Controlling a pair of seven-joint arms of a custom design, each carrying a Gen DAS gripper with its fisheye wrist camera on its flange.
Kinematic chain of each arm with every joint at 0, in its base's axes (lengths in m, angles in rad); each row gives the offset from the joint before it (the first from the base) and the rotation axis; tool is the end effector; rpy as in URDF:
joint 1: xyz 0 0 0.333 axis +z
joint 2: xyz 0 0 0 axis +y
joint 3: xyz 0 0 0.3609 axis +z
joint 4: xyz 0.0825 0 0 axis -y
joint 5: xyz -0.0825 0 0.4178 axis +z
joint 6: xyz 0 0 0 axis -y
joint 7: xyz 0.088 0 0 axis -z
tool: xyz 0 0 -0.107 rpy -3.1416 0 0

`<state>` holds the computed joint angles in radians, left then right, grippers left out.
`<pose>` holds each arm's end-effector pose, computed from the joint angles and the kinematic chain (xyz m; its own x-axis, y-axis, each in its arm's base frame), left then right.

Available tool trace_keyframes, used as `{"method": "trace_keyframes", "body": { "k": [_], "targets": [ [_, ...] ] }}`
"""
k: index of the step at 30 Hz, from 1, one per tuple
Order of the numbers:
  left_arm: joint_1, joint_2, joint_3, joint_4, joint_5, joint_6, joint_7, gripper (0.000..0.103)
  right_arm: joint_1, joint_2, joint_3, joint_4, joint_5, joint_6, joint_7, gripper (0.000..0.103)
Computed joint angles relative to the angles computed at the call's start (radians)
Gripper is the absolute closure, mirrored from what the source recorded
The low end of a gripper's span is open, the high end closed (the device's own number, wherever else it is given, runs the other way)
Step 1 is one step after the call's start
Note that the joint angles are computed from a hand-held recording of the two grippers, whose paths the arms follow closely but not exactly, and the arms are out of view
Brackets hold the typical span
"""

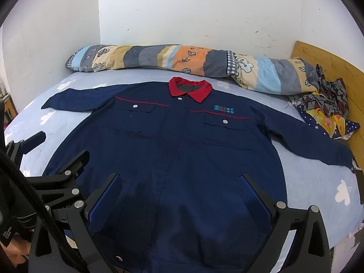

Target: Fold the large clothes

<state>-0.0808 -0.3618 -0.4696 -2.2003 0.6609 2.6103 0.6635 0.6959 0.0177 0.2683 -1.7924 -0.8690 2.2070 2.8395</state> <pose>0.4214 -0.3136 0.6244 -0.0777 -0.9905 -0.1136 -0.5764 0.1377 -0.8055 0.3869 0.5099 0.6207 0.0697 -0.9966 0.0436 -0.6446 -0.0784 -0.7605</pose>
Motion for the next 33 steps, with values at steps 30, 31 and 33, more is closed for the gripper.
{"method": "trace_keyframes", "body": {
  "k": [30, 31, 33],
  "targets": [
    [-0.189, 0.294, 0.142, 0.302, 0.112, -0.062, 0.073, 0.000, -0.644, -0.670, -0.278, -0.793, 0.419, 0.680, 0.327, 0.000],
    [-0.195, 0.302, 0.147, 0.307, 0.096, -0.063, 0.083, 0.000, -0.669, -0.659, -0.268, -0.786, 0.426, 0.678, 0.325, 0.000],
    [-0.206, 0.324, 0.153, 0.326, 0.081, -0.079, 0.089, 0.000, -0.723, -0.628, -0.268, -0.796, 0.432, 0.739, 0.314, 0.002]
  ]
}}
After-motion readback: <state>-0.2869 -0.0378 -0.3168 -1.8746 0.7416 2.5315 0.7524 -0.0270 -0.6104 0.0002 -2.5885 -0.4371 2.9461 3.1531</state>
